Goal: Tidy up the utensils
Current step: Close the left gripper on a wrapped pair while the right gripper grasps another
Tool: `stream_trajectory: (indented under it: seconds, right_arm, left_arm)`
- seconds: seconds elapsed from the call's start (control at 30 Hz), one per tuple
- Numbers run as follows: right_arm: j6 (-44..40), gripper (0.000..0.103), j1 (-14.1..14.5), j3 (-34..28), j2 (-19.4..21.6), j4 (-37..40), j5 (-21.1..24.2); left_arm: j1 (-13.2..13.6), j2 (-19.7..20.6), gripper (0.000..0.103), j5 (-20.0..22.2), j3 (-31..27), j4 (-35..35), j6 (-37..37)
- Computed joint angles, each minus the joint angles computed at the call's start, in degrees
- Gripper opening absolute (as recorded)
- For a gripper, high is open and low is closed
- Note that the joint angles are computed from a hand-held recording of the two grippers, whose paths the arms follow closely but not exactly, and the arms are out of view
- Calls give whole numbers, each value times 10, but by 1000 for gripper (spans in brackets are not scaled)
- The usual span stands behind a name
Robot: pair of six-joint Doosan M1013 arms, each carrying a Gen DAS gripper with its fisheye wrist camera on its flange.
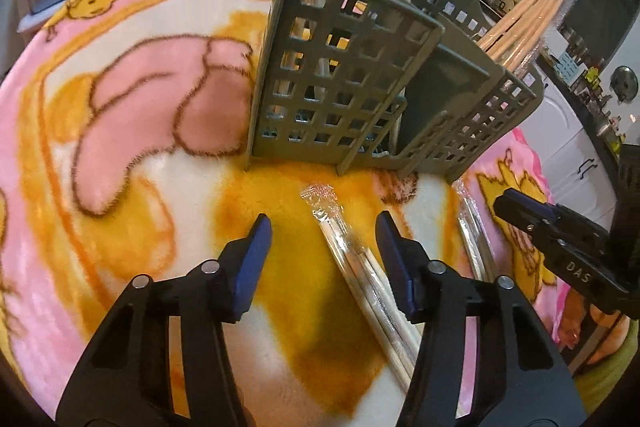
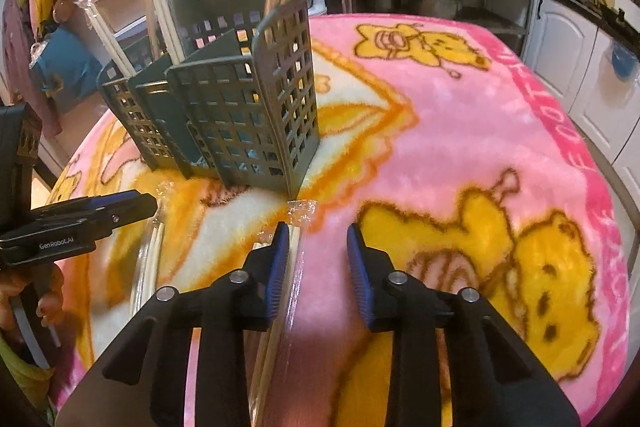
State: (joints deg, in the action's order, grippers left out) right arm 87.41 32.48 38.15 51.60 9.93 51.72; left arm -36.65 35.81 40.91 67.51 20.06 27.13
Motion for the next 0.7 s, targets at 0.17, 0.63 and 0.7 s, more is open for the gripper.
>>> stream_trajectory:
  seconds: [0.17, 0.63, 0.7]
  right_arm:
    - [-5, 25, 0, -42, 25, 11, 34]
    - [8, 26, 5, -147, 82, -3, 108]
    - [7, 25, 5, -152, 85, -6, 110]
  left_arm:
    - [5, 4, 39, 1, -5, -19, 9]
    - [9, 32, 35, 56, -57, -26, 34]
    - [10, 34, 32, 59, -60, -23, 35]
